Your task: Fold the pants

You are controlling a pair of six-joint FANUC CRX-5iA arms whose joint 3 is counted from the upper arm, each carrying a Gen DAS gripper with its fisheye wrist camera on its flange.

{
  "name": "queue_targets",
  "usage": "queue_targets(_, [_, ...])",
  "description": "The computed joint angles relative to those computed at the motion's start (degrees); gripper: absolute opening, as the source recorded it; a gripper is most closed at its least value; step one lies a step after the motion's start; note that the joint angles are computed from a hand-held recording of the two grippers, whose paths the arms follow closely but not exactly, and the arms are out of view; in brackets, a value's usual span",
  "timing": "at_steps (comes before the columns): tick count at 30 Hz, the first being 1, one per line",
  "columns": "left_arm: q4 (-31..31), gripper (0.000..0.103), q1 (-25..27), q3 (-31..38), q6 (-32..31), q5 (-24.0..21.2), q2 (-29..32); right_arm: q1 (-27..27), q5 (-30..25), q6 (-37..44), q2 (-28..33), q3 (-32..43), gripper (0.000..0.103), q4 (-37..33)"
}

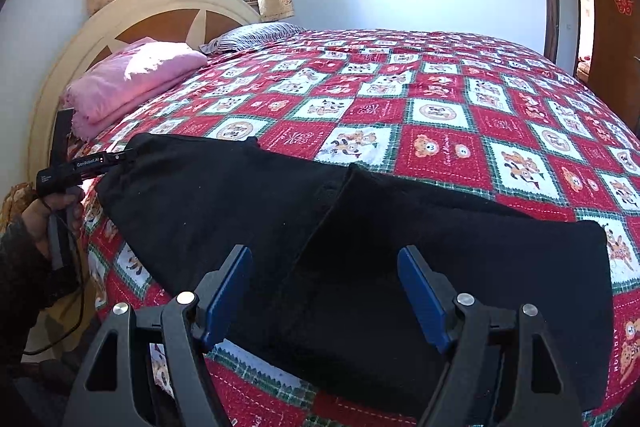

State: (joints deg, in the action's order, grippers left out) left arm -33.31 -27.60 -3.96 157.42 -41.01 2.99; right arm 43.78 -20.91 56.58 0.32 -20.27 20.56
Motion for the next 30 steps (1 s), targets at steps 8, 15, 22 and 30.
queue_targets(8, [-2.0, 0.044, -1.8, 2.3, -0.6, -3.3, 1.2, 0.3, 0.1, 0.0, -0.1, -0.3, 0.078, 0.6])
queue_targets(15, [2.1, 0.029, 0.9, -1.8, -2.1, 3.6, -1.0, 0.6, -0.9, 1.2, 0.4, 0.2, 0.078, -0.4])
queue_targets(22, [2.4, 0.022, 1.8, -5.4, -0.7, 14.1, -4.4, -0.1, 0.1, -2.8, -0.5, -0.9, 0.078, 2.6])
queue_targets(30, [-0.6, 0.022, -1.2, -2.1, 1.2, 18.6, -4.9, -3.1, -1.3, -8.9, -4.0, -1.3, 0.078, 3.6])
